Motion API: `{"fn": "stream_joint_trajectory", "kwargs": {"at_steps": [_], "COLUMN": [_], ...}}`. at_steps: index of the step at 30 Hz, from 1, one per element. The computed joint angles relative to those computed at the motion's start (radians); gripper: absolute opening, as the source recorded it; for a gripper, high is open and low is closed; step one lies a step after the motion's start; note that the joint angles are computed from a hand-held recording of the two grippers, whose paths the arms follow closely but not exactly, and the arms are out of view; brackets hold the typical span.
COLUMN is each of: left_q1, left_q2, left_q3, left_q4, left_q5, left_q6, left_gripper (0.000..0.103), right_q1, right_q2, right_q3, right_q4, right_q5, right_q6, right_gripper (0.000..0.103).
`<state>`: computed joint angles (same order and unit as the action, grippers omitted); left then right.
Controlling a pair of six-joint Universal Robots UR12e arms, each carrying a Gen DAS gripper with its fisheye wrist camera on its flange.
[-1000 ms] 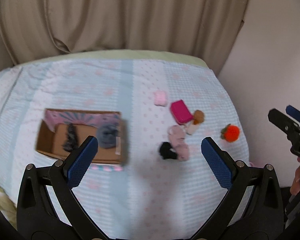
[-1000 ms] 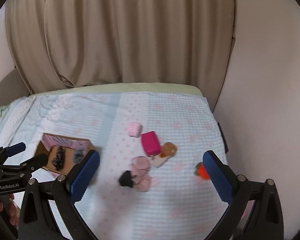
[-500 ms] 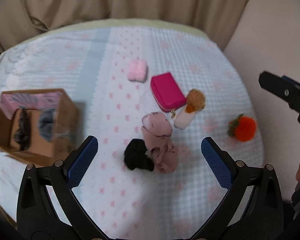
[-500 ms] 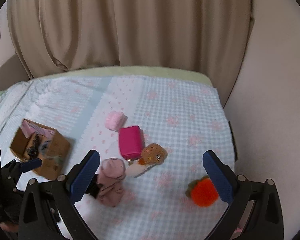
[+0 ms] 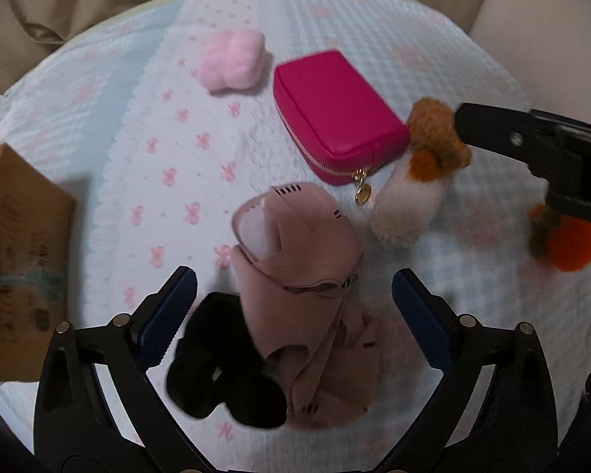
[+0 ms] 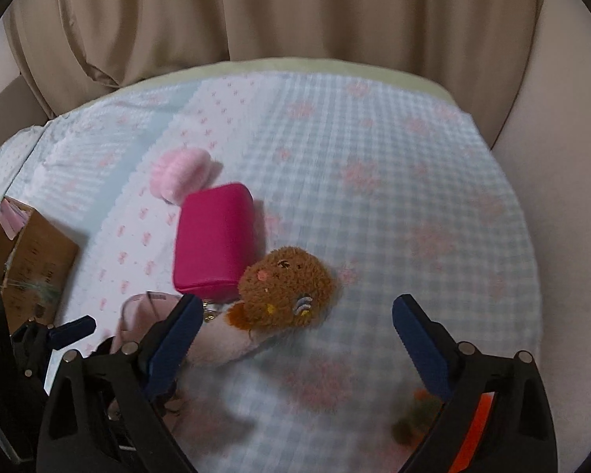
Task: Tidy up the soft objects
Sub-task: 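Grasp the pink fabric item with the left tool while the right tool grasps the brown teddy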
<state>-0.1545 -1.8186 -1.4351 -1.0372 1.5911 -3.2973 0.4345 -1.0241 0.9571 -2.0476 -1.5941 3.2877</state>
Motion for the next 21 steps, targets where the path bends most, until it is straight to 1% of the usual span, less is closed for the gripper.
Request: {"fn": "stream_joint_trajectory", "kwargs": {"at_steps": [2, 3, 4, 6, 8, 9, 11, 12, 13, 14, 17, 18, 21], "left_q1": [-0.002, -0.002, -0.002, 0.001, 0.002, 0.002, 0.002, 0.002, 0.002, 0.001, 0.001, 0.002, 0.008], "left_q2": [-0.009, -0.013, -0.017, -0.023, -0.025, -0.023, -0.024, -0.025, -0.026, -0.027, -0.032, -0.033, -0.029], "left_q3": [-0.001, 0.000, 0.001, 0.003, 0.001, -0.003, -0.002, -0.001, 0.000, 0.003, 0.014, 0.017, 0.019], "left_q4": [-0.002, -0.007, -0.014, -0.026, -0.032, -0.022, -0.019, -0.017, -0.014, -0.016, -0.024, -0.027, -0.029], "left_q5": [0.001, 0.000, -0.003, -0.014, -0.021, -0.022, -0.026, -0.029, -0.034, -0.035, -0.036, -0.038, -0.055], "left_q6": [0.007, 0.010, 0.011, 0.016, 0.027, 0.031, 0.046, 0.053, 0.062, 0.067, 0.068, 0.063, 0.044], "left_gripper": [0.091, 0.087, 0.081, 0.076, 0.074, 0.071, 0.063, 0.056, 0.053, 0.051, 0.044, 0.038, 0.038], "right_q1": [-0.003, -0.004, -0.004, -0.005, -0.006, -0.008, -0.011, -0.012, -0.014, -0.014, -0.016, -0.017, -0.021], "right_q2": [0.012, 0.019, 0.026, 0.036, 0.043, 0.046, 0.049, 0.049, 0.050, 0.051, 0.049, 0.047, 0.041], "right_q3": [-0.003, -0.008, -0.011, -0.013, -0.015, -0.013, -0.010, -0.006, -0.005, -0.006, -0.001, 0.000, 0.007], "right_q4": [0.004, 0.009, 0.013, 0.015, 0.018, 0.015, 0.008, 0.001, 0.000, 0.002, -0.004, -0.006, -0.011], "right_q5": [0.015, 0.025, 0.031, 0.039, 0.049, 0.057, 0.073, 0.085, 0.095, 0.101, 0.112, 0.117, 0.129], "right_q6": [-0.006, -0.014, -0.023, -0.041, -0.057, -0.066, -0.082, -0.092, -0.102, -0.108, -0.098, -0.088, -0.062], "right_gripper": [0.092, 0.088, 0.086, 0.083, 0.079, 0.077, 0.075, 0.073, 0.069, 0.068, 0.062, 0.059, 0.051]}}
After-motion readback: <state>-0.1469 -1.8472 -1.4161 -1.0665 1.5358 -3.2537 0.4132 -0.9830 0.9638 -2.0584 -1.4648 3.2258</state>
